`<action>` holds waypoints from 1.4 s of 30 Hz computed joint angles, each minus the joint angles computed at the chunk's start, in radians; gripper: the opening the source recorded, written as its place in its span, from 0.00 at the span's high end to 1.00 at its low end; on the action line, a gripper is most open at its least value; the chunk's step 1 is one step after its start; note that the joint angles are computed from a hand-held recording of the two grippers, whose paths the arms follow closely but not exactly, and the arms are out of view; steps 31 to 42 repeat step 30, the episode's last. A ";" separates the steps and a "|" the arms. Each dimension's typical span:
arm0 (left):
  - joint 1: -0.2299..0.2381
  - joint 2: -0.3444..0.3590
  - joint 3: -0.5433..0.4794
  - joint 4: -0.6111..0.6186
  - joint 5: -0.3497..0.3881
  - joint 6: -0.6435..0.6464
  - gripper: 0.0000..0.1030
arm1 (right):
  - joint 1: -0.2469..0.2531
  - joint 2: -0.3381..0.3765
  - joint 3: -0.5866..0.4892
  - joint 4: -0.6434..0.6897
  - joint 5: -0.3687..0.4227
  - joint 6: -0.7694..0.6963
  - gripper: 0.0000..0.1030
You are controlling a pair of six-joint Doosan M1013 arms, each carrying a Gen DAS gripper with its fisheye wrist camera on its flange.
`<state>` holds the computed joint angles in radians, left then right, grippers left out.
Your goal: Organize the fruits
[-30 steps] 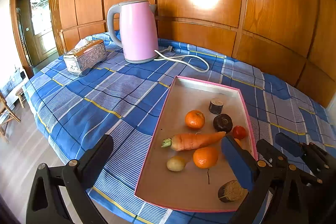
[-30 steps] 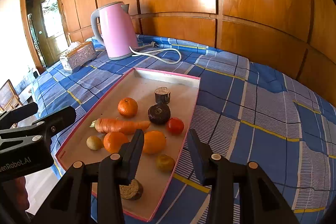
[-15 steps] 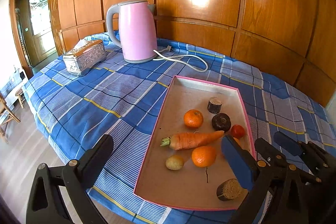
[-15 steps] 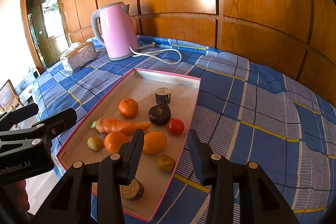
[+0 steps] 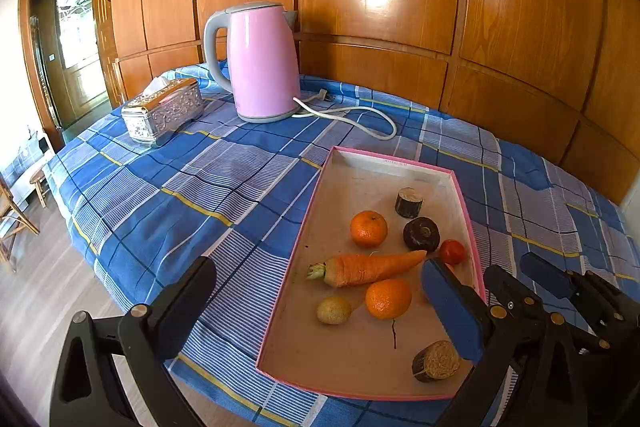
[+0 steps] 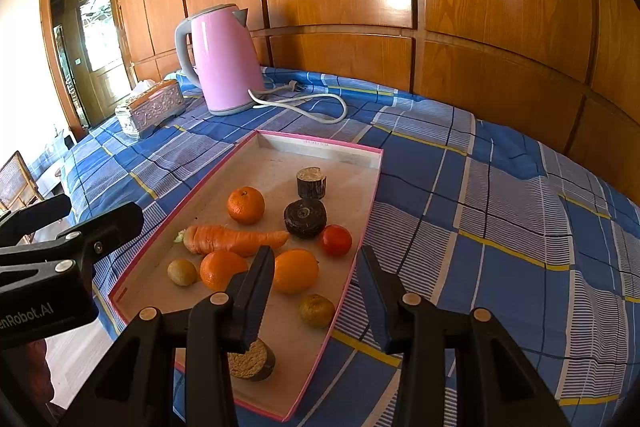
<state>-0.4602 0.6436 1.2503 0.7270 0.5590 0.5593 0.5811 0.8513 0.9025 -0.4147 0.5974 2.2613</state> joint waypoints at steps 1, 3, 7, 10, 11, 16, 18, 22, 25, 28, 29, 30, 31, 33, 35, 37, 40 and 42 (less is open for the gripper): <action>0.000 0.000 0.000 0.000 0.001 0.000 0.00 | 0.001 0.000 0.000 -0.002 0.001 0.002 0.58; 0.001 0.000 0.000 -0.006 -0.001 0.005 0.00 | 0.000 -0.001 0.002 -0.002 -0.001 0.003 0.58; 0.001 0.001 -0.001 -0.013 -0.002 0.014 0.00 | 0.000 0.000 0.000 0.001 0.001 0.000 0.58; 0.001 0.002 -0.003 -0.018 0.000 0.021 0.00 | 0.000 0.000 0.001 0.002 0.001 -0.002 0.58; 0.001 0.003 -0.004 -0.023 -0.001 0.025 0.00 | 0.000 -0.001 0.002 0.004 0.000 -0.003 0.58; 0.000 0.008 -0.012 -0.037 0.006 0.039 0.00 | -0.002 -0.001 0.006 0.008 -0.001 0.000 0.58; 0.001 0.010 -0.014 -0.048 0.004 0.050 0.00 | -0.003 0.000 0.004 0.011 0.000 -0.001 0.58; 0.003 0.012 -0.017 -0.085 -0.004 0.081 0.00 | -0.004 0.001 0.004 0.013 0.001 0.003 0.58; 0.004 0.013 -0.018 -0.098 -0.010 0.092 0.00 | -0.004 0.002 0.006 0.011 0.001 0.009 0.58; 0.004 0.014 -0.020 -0.110 -0.015 0.108 0.01 | -0.007 0.001 0.009 0.016 0.000 0.012 0.58; 0.003 0.016 -0.022 -0.115 -0.015 0.114 0.01 | -0.008 0.001 0.010 0.016 0.000 0.014 0.58; 0.004 0.017 -0.024 -0.121 -0.015 0.123 0.00 | -0.010 0.000 0.013 0.016 -0.003 0.017 0.58; 0.004 0.017 -0.024 -0.121 -0.015 0.123 0.00 | -0.010 0.000 0.013 0.016 -0.003 0.017 0.58; 0.004 0.017 -0.024 -0.121 -0.015 0.123 0.00 | -0.010 0.000 0.013 0.016 -0.003 0.017 0.58; 0.004 0.017 -0.024 -0.121 -0.015 0.123 0.00 | -0.010 0.000 0.013 0.016 -0.003 0.017 0.58; 0.004 0.017 -0.024 -0.121 -0.015 0.123 0.00 | -0.010 0.000 0.013 0.016 -0.003 0.017 0.58; 0.004 0.017 -0.024 -0.121 -0.015 0.123 0.00 | -0.010 0.000 0.013 0.016 -0.003 0.017 0.58; 0.004 0.017 -0.024 -0.121 -0.015 0.123 0.00 | -0.010 0.000 0.013 0.016 -0.003 0.017 0.58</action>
